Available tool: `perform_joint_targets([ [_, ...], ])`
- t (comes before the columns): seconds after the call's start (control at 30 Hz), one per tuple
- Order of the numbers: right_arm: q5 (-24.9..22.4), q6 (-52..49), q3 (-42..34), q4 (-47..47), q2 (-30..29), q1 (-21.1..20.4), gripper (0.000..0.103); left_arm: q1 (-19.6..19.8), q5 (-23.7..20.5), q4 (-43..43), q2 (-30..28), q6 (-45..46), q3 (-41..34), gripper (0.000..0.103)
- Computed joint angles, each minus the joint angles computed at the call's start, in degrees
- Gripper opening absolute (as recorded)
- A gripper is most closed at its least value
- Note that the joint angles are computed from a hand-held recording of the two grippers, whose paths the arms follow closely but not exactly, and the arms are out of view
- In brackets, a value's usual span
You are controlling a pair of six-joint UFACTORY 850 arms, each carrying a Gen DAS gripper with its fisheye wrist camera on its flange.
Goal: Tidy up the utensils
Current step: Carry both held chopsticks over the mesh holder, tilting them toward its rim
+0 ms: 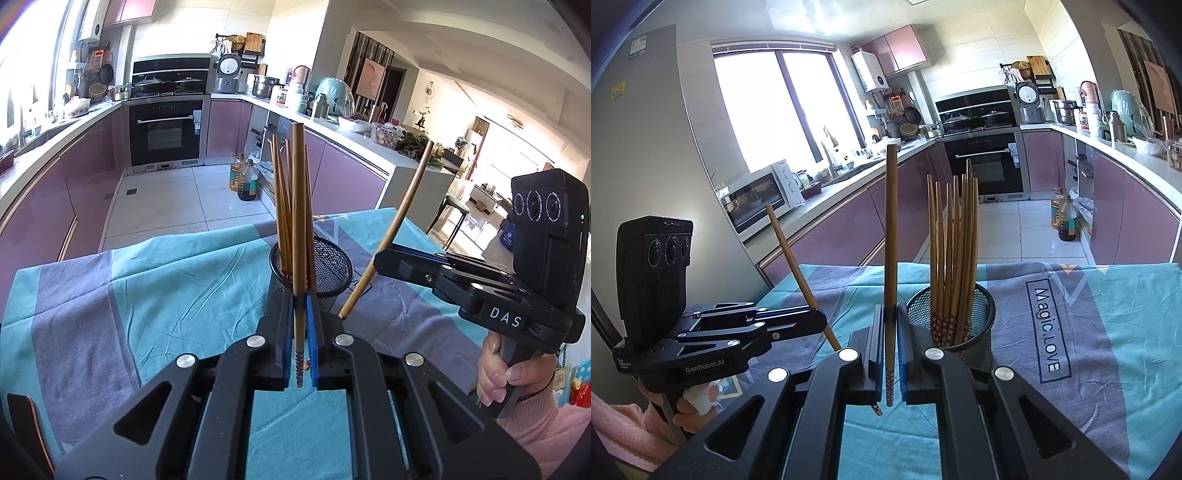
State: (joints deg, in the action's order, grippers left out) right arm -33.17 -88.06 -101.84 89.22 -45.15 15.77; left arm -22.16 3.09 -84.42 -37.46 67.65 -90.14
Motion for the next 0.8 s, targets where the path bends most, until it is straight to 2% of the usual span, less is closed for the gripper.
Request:
perform_joint_targets([
  [0.07,0.1,-0.1,-0.1,0.1,0.0,-0.1,0.006,0.0,0.1,-1.2,0.0,1.2,-0.1,0.008],
  [0.33,0.3,-0.8,-0.5,0.4,0.0,-0.2,0.006,0.1,0.3,4.6,0.3,-4.4,-0.1,0.007],
  [0.5,0.3,-1.1,-0.7,0.6,0.1,-0.3,0.006,0.1,0.3,1.2,0.3,-0.8,-0.7,0.008],
  [0.8,0.1,-1.8,-1.2,1.1,0.1,-0.4,0.006,0.3,0.3,8.3,0.5,-7.6,-0.7,0.008],
])
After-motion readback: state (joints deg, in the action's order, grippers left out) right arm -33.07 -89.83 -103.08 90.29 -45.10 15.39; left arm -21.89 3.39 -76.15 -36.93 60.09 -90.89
